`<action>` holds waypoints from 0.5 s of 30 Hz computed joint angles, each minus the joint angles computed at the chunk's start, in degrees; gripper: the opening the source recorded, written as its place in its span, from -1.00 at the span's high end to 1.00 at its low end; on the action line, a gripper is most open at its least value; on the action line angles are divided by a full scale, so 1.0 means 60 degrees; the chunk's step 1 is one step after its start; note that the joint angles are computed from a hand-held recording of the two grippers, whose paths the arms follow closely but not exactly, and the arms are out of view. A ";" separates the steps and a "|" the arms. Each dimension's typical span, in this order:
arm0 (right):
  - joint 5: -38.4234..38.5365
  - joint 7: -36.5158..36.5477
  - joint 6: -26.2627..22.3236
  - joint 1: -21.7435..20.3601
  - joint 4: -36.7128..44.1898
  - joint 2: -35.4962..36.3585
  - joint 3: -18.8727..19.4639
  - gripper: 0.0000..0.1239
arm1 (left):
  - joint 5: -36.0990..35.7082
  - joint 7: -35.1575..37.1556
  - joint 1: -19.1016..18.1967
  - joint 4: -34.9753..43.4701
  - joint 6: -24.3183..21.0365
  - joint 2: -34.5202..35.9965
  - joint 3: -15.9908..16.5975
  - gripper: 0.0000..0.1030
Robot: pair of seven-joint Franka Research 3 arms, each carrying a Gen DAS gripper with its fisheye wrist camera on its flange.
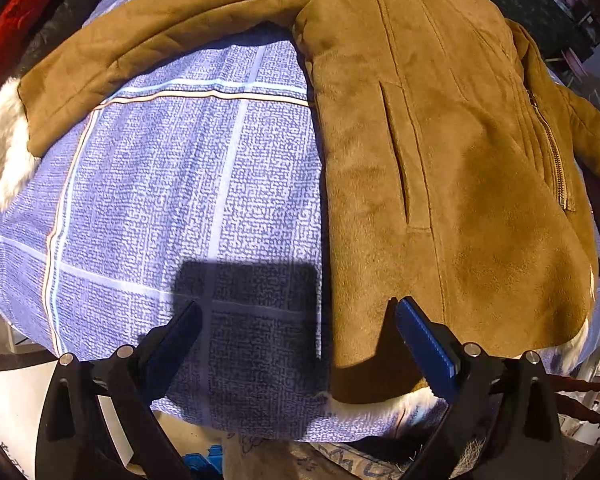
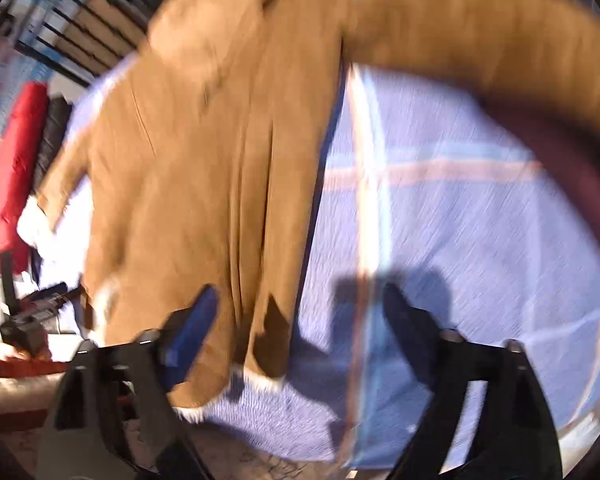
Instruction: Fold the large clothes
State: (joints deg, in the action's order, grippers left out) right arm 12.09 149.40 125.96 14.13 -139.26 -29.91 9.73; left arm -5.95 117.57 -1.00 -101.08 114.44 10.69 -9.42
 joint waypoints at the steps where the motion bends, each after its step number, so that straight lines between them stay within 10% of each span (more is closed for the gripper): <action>1: 0.0243 0.0044 0.0157 0.0115 -0.0099 0.0163 0.0022 -0.24 | -0.0083 0.0145 0.0022 0.0082 -0.0310 0.0067 -0.0023 -0.86; 8: 0.0775 -0.0210 0.0261 0.0479 -0.0068 0.0845 -0.0072 -0.02 | -0.0174 0.1311 -0.0095 -0.0068 -0.1125 0.0099 -0.0198 -0.78; 9: 0.0602 -0.0062 0.0249 0.0654 -0.0068 0.0815 -0.0265 0.25 | -0.0217 0.1409 -0.0116 -0.0121 -0.1057 0.0074 -0.0208 -0.71; 11: 0.1030 -0.0204 0.0997 0.0476 -0.0326 0.0624 -0.0169 0.73 | -0.0412 0.1755 -0.0128 -0.0117 -0.1174 0.0037 -0.0245 -0.11; 15: 0.0574 -0.0060 0.0605 0.0327 -0.0032 0.0154 -0.0052 0.78 | -0.0577 0.2708 -0.0245 -0.0068 -0.1260 -0.0362 -0.0295 0.55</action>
State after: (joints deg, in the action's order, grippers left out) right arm 15.53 149.04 129.59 16.10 -139.45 -28.99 9.42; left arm -9.41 133.82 -2.47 -101.49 106.88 8.52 -11.19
